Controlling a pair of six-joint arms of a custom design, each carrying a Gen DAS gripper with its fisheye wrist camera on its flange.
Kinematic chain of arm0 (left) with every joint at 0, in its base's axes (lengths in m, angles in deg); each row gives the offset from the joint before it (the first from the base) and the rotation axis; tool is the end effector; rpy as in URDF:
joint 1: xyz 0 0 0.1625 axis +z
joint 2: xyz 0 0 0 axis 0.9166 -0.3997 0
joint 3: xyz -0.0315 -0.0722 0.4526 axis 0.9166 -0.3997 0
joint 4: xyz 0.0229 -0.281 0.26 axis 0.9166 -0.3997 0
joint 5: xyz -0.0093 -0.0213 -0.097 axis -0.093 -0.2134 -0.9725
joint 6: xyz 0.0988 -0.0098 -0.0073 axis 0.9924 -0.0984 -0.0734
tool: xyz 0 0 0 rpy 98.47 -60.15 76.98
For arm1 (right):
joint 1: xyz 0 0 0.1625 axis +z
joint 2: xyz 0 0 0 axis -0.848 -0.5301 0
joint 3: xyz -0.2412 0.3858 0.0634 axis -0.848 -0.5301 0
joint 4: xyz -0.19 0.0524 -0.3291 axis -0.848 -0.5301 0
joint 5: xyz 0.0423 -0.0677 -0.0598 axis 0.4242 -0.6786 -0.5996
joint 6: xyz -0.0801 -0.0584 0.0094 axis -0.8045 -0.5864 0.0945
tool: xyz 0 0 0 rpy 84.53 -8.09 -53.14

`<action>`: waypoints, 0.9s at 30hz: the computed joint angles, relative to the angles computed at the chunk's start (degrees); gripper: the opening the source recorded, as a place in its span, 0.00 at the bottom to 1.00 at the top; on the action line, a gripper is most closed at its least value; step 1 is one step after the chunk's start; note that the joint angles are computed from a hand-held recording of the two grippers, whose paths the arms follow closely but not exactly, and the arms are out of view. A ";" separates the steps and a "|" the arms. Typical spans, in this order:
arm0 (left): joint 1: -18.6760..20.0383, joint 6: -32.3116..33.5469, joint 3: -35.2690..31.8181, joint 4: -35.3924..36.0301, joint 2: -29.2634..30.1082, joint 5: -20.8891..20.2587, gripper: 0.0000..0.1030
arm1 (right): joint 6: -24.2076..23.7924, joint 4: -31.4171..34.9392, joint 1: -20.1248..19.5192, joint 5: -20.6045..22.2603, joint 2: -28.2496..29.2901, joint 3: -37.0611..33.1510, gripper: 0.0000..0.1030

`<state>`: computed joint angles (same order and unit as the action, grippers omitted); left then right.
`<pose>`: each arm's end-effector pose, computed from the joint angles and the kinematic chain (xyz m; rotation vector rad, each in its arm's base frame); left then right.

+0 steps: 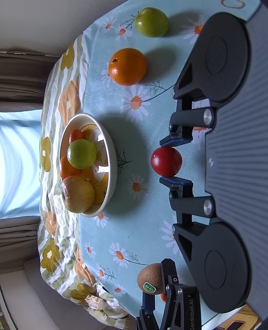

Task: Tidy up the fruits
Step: 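Grasp the kiwi with the left tool while the right tool grasps a red tomato, then carry the kiwi into the bowl with the left tool while the right tool carries the tomato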

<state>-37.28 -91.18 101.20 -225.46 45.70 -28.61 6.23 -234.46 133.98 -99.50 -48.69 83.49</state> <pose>-0.2644 -0.3779 -0.0004 0.8988 2.3364 -0.6603 0.0251 -0.3349 0.2235 0.3162 -2.2774 0.9591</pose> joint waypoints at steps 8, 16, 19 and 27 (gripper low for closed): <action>-3.43 -3.14 -1.02 3.82 -1.98 1.48 0.68 | 0.60 6.82 1.54 0.43 -8.14 0.56 0.44; -6.99 -10.01 -3.55 11.87 -4.35 3.67 0.68 | 0.72 21.49 2.12 1.81 -21.15 -1.35 0.44; -8.03 -12.18 -4.90 14.35 -4.83 4.08 0.68 | 0.44 28.34 2.16 2.46 -26.06 -2.71 0.44; -8.94 -13.64 -10.89 19.24 -3.09 5.46 0.68 | -1.62 40.89 2.36 3.62 -33.71 -7.22 0.44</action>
